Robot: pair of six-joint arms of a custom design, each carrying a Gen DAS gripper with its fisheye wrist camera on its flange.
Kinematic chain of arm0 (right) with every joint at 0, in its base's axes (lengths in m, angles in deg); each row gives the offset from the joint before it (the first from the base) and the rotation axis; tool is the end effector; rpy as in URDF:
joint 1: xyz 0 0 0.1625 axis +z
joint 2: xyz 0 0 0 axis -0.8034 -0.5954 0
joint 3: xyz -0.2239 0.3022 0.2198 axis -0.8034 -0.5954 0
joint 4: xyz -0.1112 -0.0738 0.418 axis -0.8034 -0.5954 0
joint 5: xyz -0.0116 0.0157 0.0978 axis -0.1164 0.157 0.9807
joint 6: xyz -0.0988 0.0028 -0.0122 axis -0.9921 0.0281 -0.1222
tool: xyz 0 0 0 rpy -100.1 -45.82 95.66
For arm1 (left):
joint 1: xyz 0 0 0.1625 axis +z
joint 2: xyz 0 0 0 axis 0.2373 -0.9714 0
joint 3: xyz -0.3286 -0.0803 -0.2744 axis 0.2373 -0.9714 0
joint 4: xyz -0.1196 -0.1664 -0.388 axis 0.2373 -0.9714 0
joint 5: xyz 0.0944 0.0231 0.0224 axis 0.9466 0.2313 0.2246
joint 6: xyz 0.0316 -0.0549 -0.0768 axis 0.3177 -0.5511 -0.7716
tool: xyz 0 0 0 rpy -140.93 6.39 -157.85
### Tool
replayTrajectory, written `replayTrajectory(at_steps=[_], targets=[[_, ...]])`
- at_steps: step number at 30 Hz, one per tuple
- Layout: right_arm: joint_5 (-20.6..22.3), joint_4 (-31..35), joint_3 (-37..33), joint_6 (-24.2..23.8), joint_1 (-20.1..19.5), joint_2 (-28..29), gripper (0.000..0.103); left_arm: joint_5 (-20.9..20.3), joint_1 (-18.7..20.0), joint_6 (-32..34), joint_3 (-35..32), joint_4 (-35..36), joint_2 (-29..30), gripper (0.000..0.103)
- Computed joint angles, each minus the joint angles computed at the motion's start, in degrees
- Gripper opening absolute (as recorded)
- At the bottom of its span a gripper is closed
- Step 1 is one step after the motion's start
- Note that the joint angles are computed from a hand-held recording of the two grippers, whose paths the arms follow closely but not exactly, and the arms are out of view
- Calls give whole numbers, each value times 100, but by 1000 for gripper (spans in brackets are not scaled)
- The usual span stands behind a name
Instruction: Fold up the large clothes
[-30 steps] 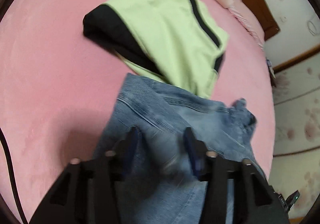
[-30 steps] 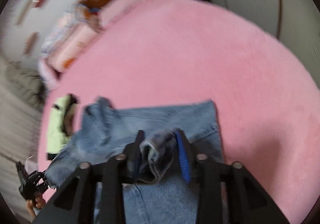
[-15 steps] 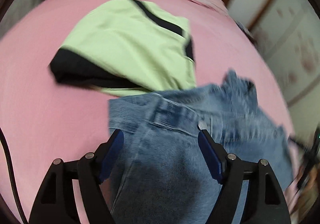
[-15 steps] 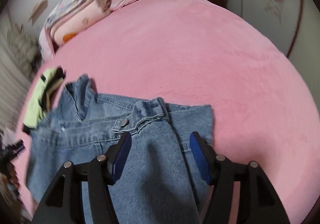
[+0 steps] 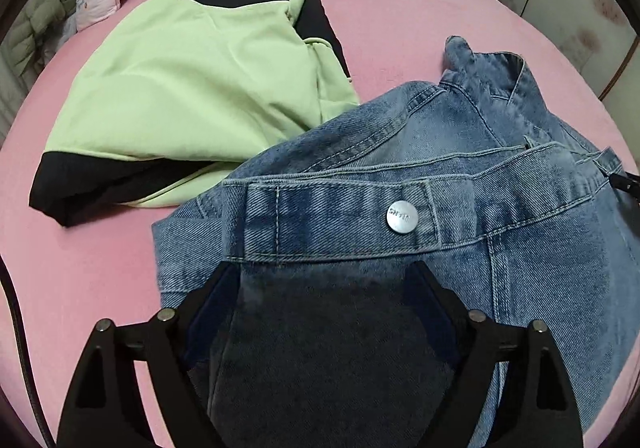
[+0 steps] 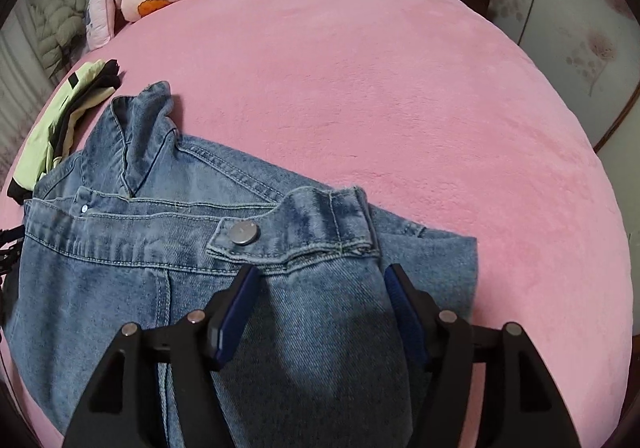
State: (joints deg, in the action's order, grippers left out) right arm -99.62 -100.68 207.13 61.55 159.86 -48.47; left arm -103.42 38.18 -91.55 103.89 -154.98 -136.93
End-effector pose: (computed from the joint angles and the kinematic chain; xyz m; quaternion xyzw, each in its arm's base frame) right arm 0.1545 -0.3165 0.1713 0.0045 -0.9005 0.2408 0.3621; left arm -0.0772 -0.4159 0.2678 0.2256 0.9147 -0.1044 0.3188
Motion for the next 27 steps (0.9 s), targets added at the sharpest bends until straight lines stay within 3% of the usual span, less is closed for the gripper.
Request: replayTrajectory(at_steps=[4, 5, 6, 9, 12, 15, 20, 23, 27], targets=[[149, -161, -45, -155, -93, 109, 69, 219, -87, -77, 138, -169, 46, 84], [182, -247, -42, -176, -121, 147, 69, 353, -165, -134, 212, -222, 30, 74], [176, -284, -38, -174, -124, 175, 66, 469, -225, -219, 255, -196, -5, 56], [-53, -581, 11, -340, 29, 359, 45, 691, -403, -486, 398, -102, -211, 19], [-575, -776, 5, -321, 282, 602, 23, 1264, -787, -1027, 633, 190, -451, 6], [-573, -1210, 153, -307, 395, 487, 11, 1677, -1036, -1719, 793, 351, -767, 4], [-817, -2281, 201, -580, 861, 620, 11, 2168, -1471, -2226, 950, 380, -981, 3], [-905, -2695, 44, -736, 957, 787, 11, 2202, -1361, -2504, 839, 257, -853, 3], [-823, -3038, -92, -856, 677, 1061, 11, 2262, -955, -2366, 830, -338, -473, 3]])
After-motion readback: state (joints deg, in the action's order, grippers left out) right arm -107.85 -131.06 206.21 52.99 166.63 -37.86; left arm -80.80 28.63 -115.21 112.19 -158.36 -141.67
